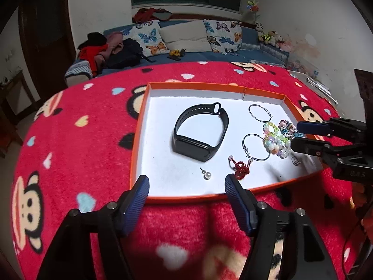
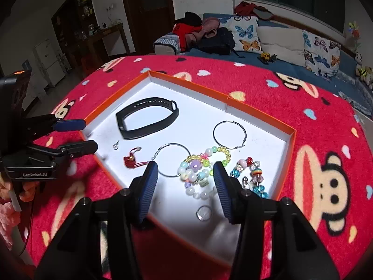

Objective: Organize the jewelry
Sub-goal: 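Reach the left tool to the gold flower pendant on the blanket and grasp it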

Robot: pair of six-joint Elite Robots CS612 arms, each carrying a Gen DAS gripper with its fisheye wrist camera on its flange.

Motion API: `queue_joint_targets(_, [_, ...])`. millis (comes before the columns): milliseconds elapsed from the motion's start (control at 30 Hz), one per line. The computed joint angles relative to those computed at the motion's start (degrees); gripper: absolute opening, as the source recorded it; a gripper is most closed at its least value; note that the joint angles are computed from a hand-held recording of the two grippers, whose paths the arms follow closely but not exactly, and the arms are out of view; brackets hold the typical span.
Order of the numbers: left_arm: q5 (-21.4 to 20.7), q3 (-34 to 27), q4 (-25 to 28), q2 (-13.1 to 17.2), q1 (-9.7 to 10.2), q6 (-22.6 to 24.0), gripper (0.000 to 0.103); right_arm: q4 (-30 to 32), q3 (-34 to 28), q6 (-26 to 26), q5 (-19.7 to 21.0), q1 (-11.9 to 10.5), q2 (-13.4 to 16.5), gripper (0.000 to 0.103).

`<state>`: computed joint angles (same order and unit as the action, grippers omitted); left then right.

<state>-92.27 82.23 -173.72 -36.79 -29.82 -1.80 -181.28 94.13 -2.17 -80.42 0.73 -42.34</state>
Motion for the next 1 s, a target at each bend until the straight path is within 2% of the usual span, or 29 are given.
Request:
queue_joint_targets(133, [1.2,2.8,-2.7,-1.5,-0.37,-0.3,0.081,-2.3,2.3,0.1,1.0,0.1,-1.2,0.052])
queue_joint_targets(400, [2.8,7.9,-5.9,-3.9,-0.93,-1.0,0.086,-5.5,6.2,0.8,3.9,0.4,-2.5,0.053])
queue_joint_targets(733, [2.8,12.5,-8.4,-5.2,-0.51,-4.9,0.087,-1.9,6.3,-1.2,7.4,2.3,-1.1,0.052])
queue_joint_targets(800, [2.9,13.4,-9.0,-5.6,-0.47,-5.0,0.087,-1.5,5.7,-1.4,7.7,2.7,-0.6,0.044])
queue_joint_targets(1000, [4.1,17.3,-11.7,-7.1,-0.6,-5.1,0.087,-0.1,3.5,-2.3,7.0,3.8,0.7,0.032])
